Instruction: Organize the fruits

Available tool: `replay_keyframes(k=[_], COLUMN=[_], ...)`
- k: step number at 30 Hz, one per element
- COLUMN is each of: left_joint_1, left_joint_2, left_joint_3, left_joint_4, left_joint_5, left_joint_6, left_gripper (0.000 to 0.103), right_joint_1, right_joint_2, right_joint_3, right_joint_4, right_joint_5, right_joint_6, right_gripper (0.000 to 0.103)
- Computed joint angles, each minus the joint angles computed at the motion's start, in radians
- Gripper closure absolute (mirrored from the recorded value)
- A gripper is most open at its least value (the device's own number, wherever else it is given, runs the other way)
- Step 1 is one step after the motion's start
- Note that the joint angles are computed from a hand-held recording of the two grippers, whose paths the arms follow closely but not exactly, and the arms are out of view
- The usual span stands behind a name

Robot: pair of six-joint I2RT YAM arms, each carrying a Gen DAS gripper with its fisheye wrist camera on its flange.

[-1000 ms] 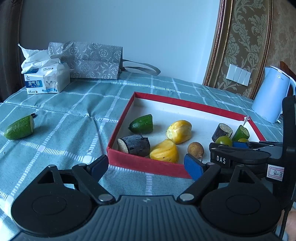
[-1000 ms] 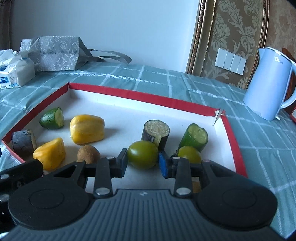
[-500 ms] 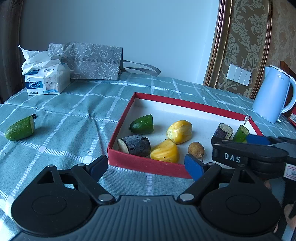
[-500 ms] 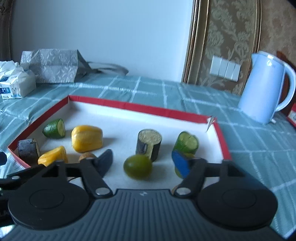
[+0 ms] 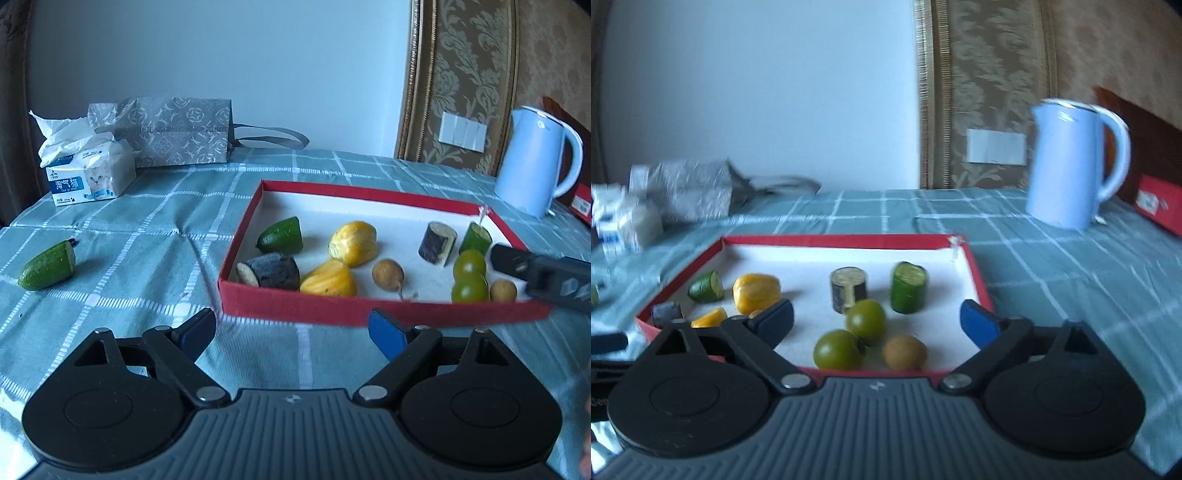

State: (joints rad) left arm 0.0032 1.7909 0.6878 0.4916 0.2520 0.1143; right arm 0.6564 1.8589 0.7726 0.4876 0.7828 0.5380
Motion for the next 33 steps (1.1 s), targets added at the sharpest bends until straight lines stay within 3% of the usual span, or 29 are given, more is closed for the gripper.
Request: replay_keyframes(k=[8,15,21,33], left_joint_1=[0.009,-0.010,-0.025,-0.041], left_joint_2=[0.004,-0.041,-0.062,-0.159], left_joint_3=[0.007,-0.023,-0.045,-0.130], left_joint_4=[-0.034,-0.058,-0.076,-0.049], left_joint_5=[0.003,-0.043,-0.085,-0.114], left_joint_6=[-0.004,0.006,0.000,0.005], left_gripper=[0.013,0.013,0.013,0.013], right_joint_1=[0.073,0.174,0.167,0.137], right_joint_2=[-0.075,-0.060,-0.074,-0.071], right_joint_3=[-0.186,-0.199,-0.187,-0.171], right_joint_4=[0.113,0.137,0.018,-0.051], right_joint_5=[0.041,0.194,0.159,0.096], right_joint_6=[0.143,0.093,0.188,0.265], right_gripper=[0.000,0.000,0.000,0.000])
